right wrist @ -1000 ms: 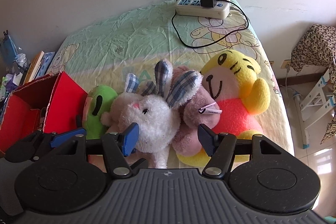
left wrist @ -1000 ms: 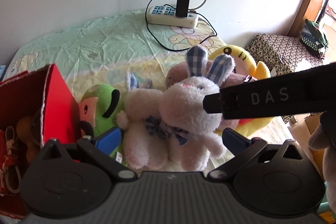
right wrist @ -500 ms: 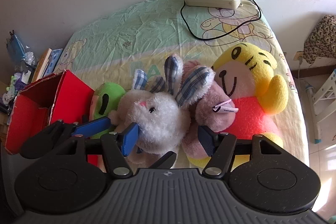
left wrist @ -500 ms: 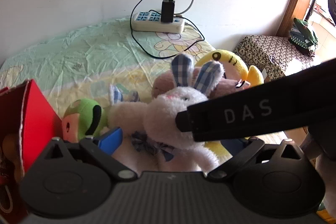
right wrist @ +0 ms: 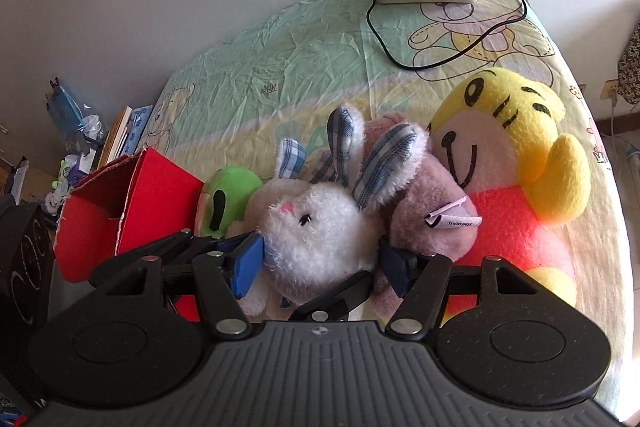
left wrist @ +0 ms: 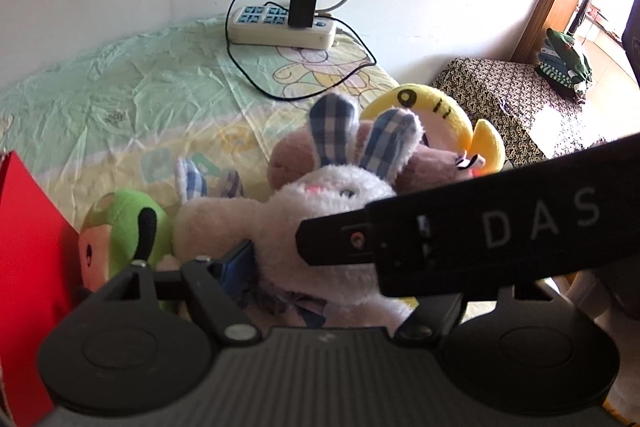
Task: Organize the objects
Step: 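Close the right tool on the white bunny's body, then lift the white bunny with the right tool and carry it over the red box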
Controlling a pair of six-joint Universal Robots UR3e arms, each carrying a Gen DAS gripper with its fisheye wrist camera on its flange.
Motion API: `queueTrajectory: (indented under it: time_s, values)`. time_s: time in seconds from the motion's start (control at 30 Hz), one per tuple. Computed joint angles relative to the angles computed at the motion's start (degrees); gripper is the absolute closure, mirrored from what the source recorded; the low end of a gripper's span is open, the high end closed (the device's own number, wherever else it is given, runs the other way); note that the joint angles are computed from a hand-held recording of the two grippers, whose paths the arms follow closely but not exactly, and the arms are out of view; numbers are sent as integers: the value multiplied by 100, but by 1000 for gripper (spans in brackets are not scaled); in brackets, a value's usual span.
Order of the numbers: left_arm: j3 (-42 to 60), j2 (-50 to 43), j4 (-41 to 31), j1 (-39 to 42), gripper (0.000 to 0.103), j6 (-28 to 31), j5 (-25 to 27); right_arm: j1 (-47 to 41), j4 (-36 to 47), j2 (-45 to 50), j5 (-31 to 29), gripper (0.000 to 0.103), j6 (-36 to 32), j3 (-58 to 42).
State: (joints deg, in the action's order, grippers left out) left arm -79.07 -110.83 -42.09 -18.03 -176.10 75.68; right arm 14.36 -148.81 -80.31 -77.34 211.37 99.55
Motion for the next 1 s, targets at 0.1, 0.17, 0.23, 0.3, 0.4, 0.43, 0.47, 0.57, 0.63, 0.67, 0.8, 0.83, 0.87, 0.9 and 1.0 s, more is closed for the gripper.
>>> queueTrajectory:
  time_s: [0.1, 0.17, 0.23, 0.3, 0.4, 0.43, 0.47, 0.57, 0.63, 0.67, 0.8, 0.83, 0.87, 0.9, 1.0]
  values:
    - [7, -11, 27, 6, 32, 13, -40, -68, -137, -5, 97, 40, 32, 103]
    - [19, -14, 30, -5, 34, 0, -37, -92, -176, -33, 131, 42, 18, 149]
    - [28, -4, 4, -6, 35, -9, -47, -126, -199, -93, 199, 44, 1, 219]
    - [-3, 57, -8, -7, 36, -16, -48, -158, -211, -168, 270, 46, -22, 275]
    - [-130, 252, 0, -18, 37, -17, -30, -187, -237, -329, 370, 46, -39, 380]
    - [-195, 345, 14, -23, 37, -19, -22, -189, -240, -404, 399, 46, -54, 422]
    - [-258, 442, 23, -27, 37, -21, -12, -193, -230, -483, 434, 46, -69, 456]
    - [-527, 794, 137, -74, 37, -48, 86, -185, -212, -717, 529, 46, -138, 539]
    - [-686, 1034, 196, -110, 37, -94, 182, -131, -201, -828, 539, 46, -222, 516]
    - [-750, 1147, 228, -122, 37, -132, 226, -102, -218, -879, 538, 46, -257, 508]
    - [-925, 1563, 397, -120, 37, -302, 409, -8, -388, -956, 578, 46, -434, 356]
    - [-941, 1656, 424, -123, 37, -326, 488, 15, -413, -930, 605, 46, -488, 262]
    - [-941, 1737, 438, -120, 37, -346, 563, 42, -435, -895, 634, 46, -542, 166]
    - [-936, 1816, 444, -105, 37, -366, 630, 77, -456, -845, 653, 46, -577, 56]
    - [-941, 2053, 435, 33, 37, -394, 752, 188, -569, -571, 735, 46, -630, -357]
